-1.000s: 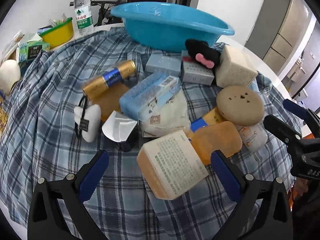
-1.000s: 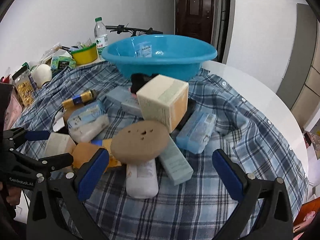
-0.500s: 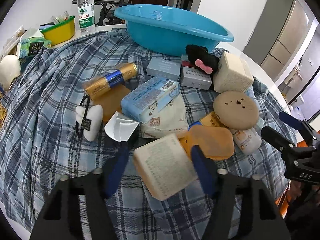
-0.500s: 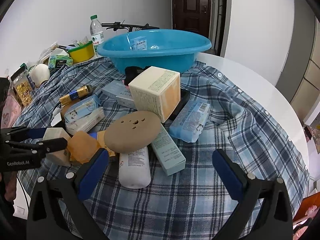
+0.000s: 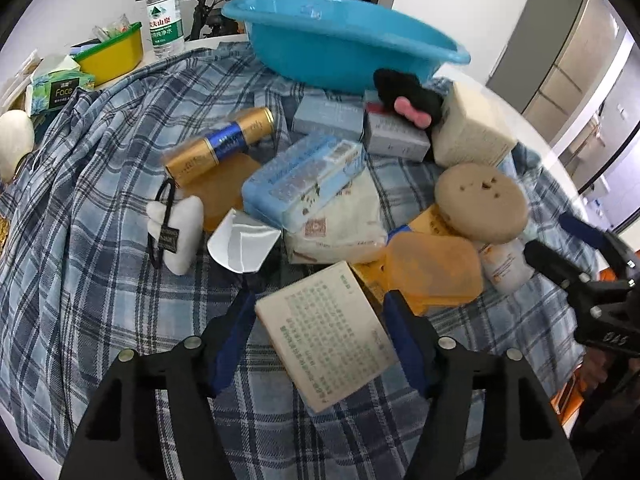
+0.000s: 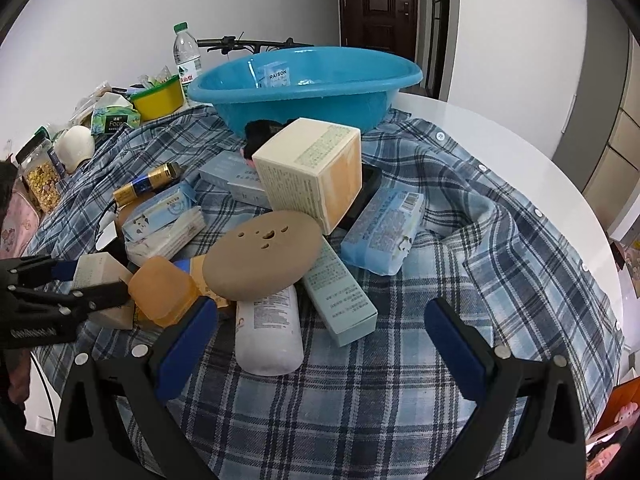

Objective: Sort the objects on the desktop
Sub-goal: 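Lower the left gripper onto the cream soap box and close on it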

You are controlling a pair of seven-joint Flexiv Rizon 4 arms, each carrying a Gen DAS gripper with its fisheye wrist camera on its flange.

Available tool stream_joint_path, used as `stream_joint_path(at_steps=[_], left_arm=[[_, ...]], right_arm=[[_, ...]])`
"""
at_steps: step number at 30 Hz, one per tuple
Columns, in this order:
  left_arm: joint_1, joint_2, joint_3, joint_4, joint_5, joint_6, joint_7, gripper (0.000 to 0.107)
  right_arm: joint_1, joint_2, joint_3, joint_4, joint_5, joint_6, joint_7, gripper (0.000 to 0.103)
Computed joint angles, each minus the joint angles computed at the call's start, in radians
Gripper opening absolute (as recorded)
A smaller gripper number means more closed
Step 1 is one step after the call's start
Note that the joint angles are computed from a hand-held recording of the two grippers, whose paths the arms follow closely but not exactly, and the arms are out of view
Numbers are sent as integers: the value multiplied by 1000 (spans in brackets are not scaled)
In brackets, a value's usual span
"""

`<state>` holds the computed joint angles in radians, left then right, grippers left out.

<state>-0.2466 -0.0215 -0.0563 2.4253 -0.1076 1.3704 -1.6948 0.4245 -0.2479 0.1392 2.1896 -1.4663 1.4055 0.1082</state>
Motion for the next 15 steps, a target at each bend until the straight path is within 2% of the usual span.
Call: stream_joint_path(at_steps=[2,5,6,7,9,12,15], left_arm=[[4,-11,3,-15,42,-29,-36,69],[0,-17,-5,3,-17,-6,-10,69],[-1,-16,-4,7,-20,5,-11,64],[0,-15,2,0,16,0,-38,55],[4,-15,15,-25,112,-21,-112,48],[6,-14,6,-7,51,3,-64,47],[7,-12,8,-6,63,10,-71,46]], right_arm=[[-2,0,0,3,5,1,-3,103],[-3,0,-1,10,15,0,-7,103],[-4,0,-1,12,21,1,-10,103],[-4,-2,-2,13,27,2,-13,103],[-4,-3,-4,16,34,6,-14,103],[-4,-3,-7,19,38,11,-16,103],[-2,-1,-9,19,38,11,-16,103]])
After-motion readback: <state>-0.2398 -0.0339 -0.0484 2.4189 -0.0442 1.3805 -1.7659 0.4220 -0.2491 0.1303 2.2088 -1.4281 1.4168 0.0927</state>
